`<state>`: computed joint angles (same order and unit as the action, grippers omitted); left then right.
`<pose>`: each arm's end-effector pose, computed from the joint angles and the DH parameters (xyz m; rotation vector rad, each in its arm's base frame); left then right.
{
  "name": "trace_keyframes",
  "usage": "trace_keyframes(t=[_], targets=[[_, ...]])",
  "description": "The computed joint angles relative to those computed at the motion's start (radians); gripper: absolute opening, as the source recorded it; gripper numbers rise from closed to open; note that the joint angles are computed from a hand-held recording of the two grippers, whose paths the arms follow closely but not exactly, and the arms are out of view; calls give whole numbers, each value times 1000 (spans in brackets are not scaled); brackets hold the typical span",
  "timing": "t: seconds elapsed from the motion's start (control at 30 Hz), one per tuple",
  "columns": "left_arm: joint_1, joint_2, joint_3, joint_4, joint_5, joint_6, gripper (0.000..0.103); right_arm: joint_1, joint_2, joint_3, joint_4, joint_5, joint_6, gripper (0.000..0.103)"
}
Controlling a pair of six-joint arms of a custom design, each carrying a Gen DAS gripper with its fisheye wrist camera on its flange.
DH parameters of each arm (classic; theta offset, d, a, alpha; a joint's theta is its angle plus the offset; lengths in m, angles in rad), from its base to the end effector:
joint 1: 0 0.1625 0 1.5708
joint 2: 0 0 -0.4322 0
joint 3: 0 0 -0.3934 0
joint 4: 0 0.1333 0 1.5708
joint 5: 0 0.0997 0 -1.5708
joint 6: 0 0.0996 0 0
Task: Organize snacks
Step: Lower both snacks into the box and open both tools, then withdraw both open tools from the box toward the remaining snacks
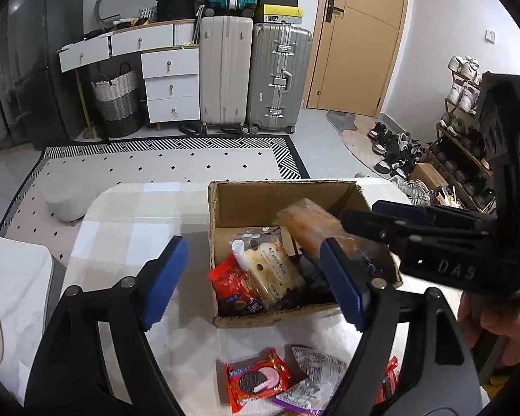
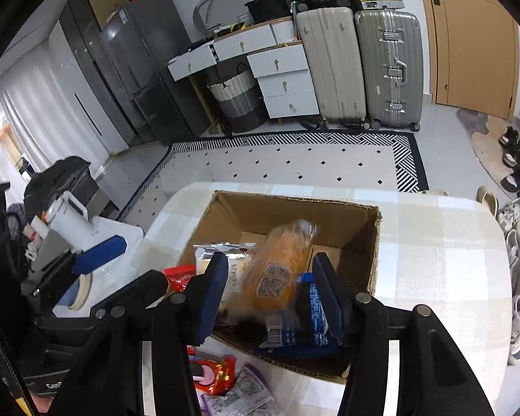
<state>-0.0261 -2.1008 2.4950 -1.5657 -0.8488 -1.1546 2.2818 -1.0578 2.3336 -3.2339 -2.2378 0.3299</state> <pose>-0.2127 -0.1936 0.2767 0.7340 2.3951 -0.8272 0.3469 -0.2929 0.1279 0.3200 -2.5948 0.8932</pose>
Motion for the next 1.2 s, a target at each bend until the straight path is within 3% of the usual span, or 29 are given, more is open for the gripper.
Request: trace_keyframes(t=[0.3,0.53,0.67,0.87,1.0,1.13,1.2], targets=[[-172,-13,-88,251,-32,-192,81,116,-65,6,63,-66,62,52],[-336,-12,-173,445,-80,-356,82,249,-116,-8,148,-140,132,53],[-458,-11,-228,561,-121,-461,83,351,-135,-31,242,-219,221,73],[-665,22,-324,739,-203,-639,84,522,-133,-68,336,-315,310,74],[-799,60,-402,843,-273,-759,85,640,-129,-101,422,-373,395,85],[-949,109,-486,953,-343,-894,102,764,-133,-143,560,-426,525,90],[-1023,142,-531,998,-366,-943,102,819,-130,-169,648,-446,607,93]])
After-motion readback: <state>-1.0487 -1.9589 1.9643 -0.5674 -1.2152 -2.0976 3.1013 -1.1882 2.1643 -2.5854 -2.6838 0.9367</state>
